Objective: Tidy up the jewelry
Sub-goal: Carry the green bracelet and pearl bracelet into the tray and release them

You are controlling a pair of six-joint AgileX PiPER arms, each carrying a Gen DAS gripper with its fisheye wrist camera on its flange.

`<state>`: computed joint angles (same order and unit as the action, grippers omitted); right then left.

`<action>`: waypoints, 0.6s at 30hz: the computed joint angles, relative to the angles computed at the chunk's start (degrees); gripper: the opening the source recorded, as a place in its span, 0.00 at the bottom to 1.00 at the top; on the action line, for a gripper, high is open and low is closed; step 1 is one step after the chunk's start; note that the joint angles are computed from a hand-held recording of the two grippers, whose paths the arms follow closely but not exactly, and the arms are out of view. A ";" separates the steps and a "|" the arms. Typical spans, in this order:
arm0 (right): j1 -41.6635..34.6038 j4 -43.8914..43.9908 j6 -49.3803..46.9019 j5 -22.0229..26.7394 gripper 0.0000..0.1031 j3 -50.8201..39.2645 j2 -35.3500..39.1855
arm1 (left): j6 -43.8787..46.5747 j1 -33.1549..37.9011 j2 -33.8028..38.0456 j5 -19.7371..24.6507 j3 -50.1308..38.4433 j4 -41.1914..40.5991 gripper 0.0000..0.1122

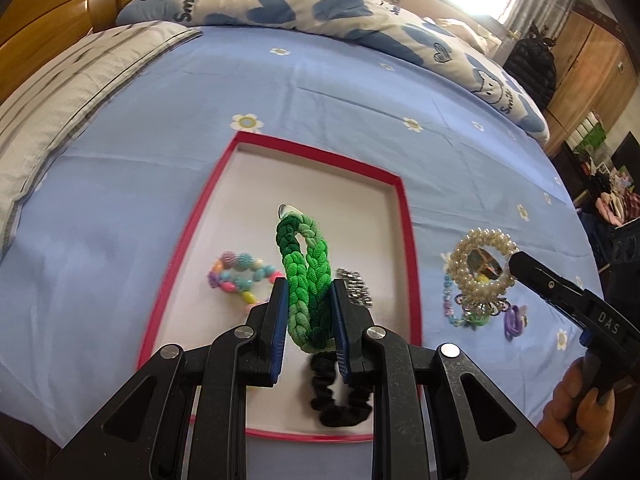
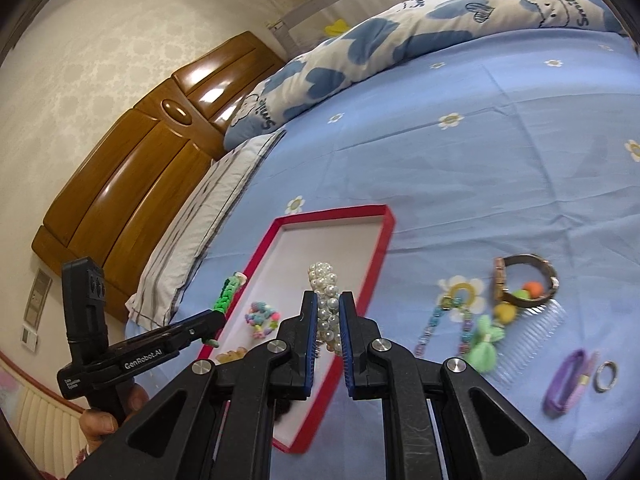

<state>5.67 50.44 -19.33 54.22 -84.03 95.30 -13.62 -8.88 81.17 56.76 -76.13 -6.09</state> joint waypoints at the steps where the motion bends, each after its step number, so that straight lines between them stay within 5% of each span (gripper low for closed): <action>1: 0.66 -0.21 0.28 -0.12 0.10 -0.61 0.40 | 0.37 0.56 0.18 -0.06 0.08 -0.29 0.17; 18: 9.89 -2.98 5.71 -0.71 0.10 -14.36 15.04 | 2.94 4.20 8.15 -2.06 -2.26 -0.75 0.17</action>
<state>15.56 47.46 -13.62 53.52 -98.39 110.33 -10.68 -4.68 89.32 54.70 -78.38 -6.84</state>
